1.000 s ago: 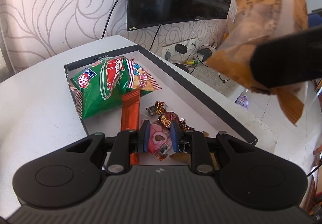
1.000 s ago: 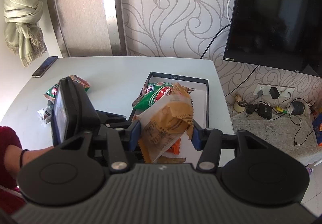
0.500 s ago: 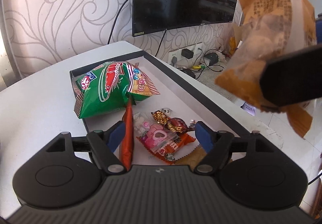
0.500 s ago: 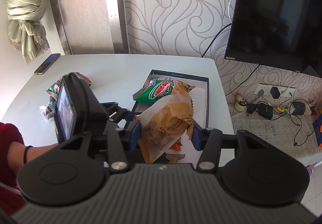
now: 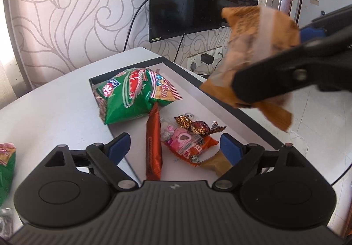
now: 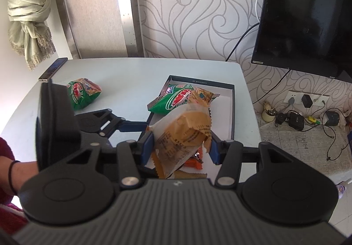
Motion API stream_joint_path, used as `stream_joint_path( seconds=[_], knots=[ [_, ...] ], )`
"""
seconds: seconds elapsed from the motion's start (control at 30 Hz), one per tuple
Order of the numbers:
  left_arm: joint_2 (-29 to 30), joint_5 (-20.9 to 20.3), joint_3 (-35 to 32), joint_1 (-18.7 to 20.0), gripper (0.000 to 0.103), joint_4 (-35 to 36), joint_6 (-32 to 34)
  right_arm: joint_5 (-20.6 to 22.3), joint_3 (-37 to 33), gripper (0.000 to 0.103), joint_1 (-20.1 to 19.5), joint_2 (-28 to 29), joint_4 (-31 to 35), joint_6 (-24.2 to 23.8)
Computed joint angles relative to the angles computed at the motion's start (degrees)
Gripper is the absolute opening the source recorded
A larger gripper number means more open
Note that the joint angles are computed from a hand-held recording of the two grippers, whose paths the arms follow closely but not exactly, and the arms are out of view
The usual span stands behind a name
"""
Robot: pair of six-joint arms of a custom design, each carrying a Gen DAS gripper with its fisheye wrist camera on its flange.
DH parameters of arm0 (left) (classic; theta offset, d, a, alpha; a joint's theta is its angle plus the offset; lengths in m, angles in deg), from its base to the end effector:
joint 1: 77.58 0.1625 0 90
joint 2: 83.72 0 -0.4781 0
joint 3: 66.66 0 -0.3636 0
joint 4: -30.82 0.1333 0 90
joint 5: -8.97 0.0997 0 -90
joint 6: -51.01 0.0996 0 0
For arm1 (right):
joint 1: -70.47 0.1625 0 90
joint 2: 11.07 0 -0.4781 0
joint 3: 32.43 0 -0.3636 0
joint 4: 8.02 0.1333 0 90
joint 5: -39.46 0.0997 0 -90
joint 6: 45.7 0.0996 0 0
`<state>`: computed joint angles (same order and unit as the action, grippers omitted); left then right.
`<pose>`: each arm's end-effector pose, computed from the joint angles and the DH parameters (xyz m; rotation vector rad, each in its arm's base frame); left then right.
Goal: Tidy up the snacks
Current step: 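Lower the pastry bun into the box and open the right tool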
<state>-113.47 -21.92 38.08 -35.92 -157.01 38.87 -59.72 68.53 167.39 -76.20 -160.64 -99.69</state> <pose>-0.3185 -0.5762 0.0401 0.4498 2.1981 -1.0256 0.1924 -0.6104 0.3406 1.3559 -2.4102 0.5150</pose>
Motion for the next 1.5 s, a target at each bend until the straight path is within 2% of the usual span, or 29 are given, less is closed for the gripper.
stream_joint_path(
  seconds=[0.83, 1.2, 1.27, 1.5],
  knots=[
    [-4.8, 3.8, 10.4, -4.9, 0.095, 5.4, -9.5, -3.7, -2.6, 0.054, -0.4, 7.1, 0.7, 1.2],
    [-5.2, 4.8, 11.4, -5.4, 0.095, 6.8, -12.9, -7.3, -7.2, 0.059, -1.0, 11.2, 3.7, 3.4],
    [-5.2, 4.9, 11.3, -5.3, 0.095, 7.0, -13.1, -7.0, -7.4, 0.063, -1.0, 11.1, 4.2, 3.1],
    [-4.7, 4.4, 10.7, -5.1, 0.095, 6.3, -11.9, -5.7, -6.5, 0.064, -0.9, 10.0, 2.6, 2.7]
  ],
)
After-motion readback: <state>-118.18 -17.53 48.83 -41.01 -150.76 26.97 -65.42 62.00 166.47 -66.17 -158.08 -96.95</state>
